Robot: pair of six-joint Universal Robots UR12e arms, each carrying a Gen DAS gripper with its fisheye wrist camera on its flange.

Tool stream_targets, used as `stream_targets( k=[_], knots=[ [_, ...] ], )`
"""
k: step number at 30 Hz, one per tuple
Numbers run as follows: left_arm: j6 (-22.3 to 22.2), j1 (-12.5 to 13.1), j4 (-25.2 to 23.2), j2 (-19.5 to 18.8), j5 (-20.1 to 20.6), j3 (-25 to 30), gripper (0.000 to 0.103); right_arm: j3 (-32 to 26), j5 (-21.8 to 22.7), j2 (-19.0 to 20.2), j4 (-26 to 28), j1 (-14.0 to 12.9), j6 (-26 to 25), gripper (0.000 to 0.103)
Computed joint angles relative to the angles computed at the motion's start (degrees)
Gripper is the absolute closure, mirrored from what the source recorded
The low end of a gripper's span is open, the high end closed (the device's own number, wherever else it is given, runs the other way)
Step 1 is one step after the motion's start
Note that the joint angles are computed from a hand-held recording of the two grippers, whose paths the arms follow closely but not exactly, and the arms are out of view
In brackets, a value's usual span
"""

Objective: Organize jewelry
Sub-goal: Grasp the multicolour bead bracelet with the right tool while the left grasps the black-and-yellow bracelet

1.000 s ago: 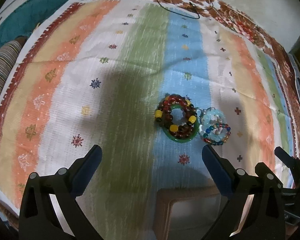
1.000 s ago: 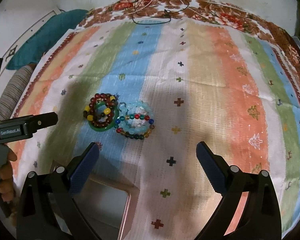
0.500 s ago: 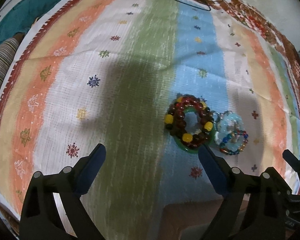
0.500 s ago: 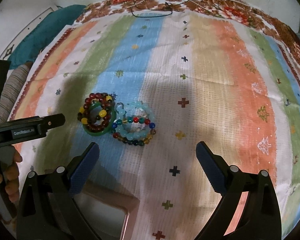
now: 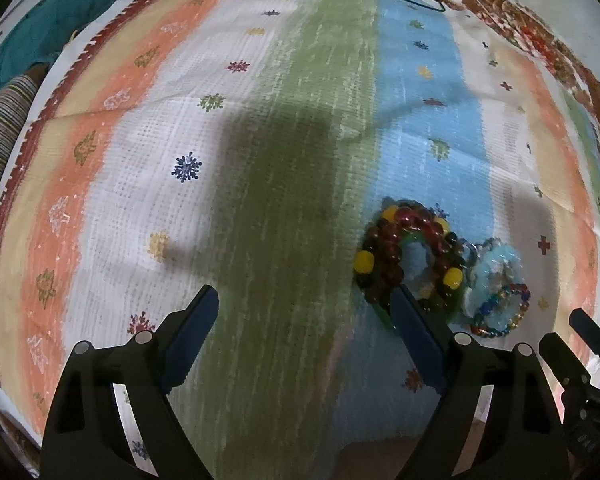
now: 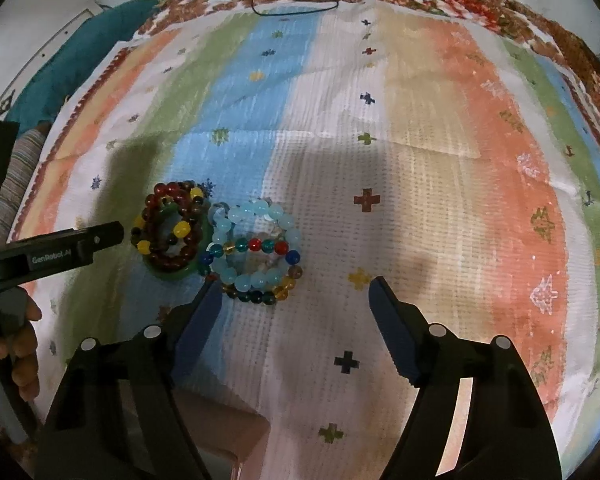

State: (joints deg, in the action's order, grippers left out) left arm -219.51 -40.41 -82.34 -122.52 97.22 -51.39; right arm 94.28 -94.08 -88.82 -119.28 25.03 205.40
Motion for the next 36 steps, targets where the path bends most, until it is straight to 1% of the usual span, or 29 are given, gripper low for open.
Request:
stream_targets(
  k=[3, 13, 17, 18, 19, 22, 26, 28, 31, 33, 34, 35, 36],
  knots=[
    [0.25, 0.16, -0.78, -0.67, 0.03, 0.76, 0.018, -0.22, 0.17, 0.40, 0.14, -0.12, -0.27, 0.031],
    [2.05, 0.34, -1.72, -1.90, -0.77, 1.89, 0.018, -0.72, 0.91, 1.73, 0.90, -0.62, -0.86, 0.044],
    [1.34, 0.51, -2.64, -2.38, -0.40, 2.31, 0.018, -0.78, 1.76, 2.11, 0.69, -0.91, -0.85, 0.046],
    [1.11, 0.59, -2.59, -2.38, -0.50, 2.22, 0.018, -0.69, 2.00, 2.13, 0.52, -0.98, -0.81, 0.048],
    [1.18, 0.64, -2.66, -2.46, -0.44, 2.26, 0.018, -0.74, 2.24, 2.30, 0.52, -1.06, -0.82, 0.053],
    [1.71, 0.57, -2.72, -2.69, 0.18, 2.48, 0.020, -0.74, 2.97, 2.52, 0.48, -1.24, -1.14, 0.062],
    [2.24, 0.47, -2.31, -3.18, 0.47, 2.98, 0.026, -0.74, 3.97, 2.88, 0.13, -1.55, -1.48, 0.073],
    [2.72, 0.30, -2.08, -3.34, 0.69, 3.09, 0.030, -0.68, 4.87, 3.06, -0.19, -1.75, -1.66, 0.080],
    [3.77, 0.08, -1.96, -3.77, 1.23, 3.61, 0.039, -0.53, 5.50, 3.18, -0.51, -1.76, -1.94, 0.084],
    [4.17, -0.10, -2.26, -4.11, 1.90, 4.13, 0.049, -0.53, 5.19, 3.21, -0.62, -1.63, -2.16, 0.086],
    [4.41, -0.13, -2.17, -4.21, 2.02, 4.25, 0.051, -0.57, 5.13, 3.20, -0.59, -1.63, -2.19, 0.089],
    [4.59, -0.17, -2.14, -4.26, 2.24, 4.34, 0.058, -0.74, 4.85, 3.22, -0.34, -1.60, -2.26, 0.089],
    [4.68, -0.25, -2.18, -4.33, 2.54, 4.50, 0.068, -0.78, 4.89, 3.20, -0.16, -1.63, -2.34, 0.090]
  ],
)
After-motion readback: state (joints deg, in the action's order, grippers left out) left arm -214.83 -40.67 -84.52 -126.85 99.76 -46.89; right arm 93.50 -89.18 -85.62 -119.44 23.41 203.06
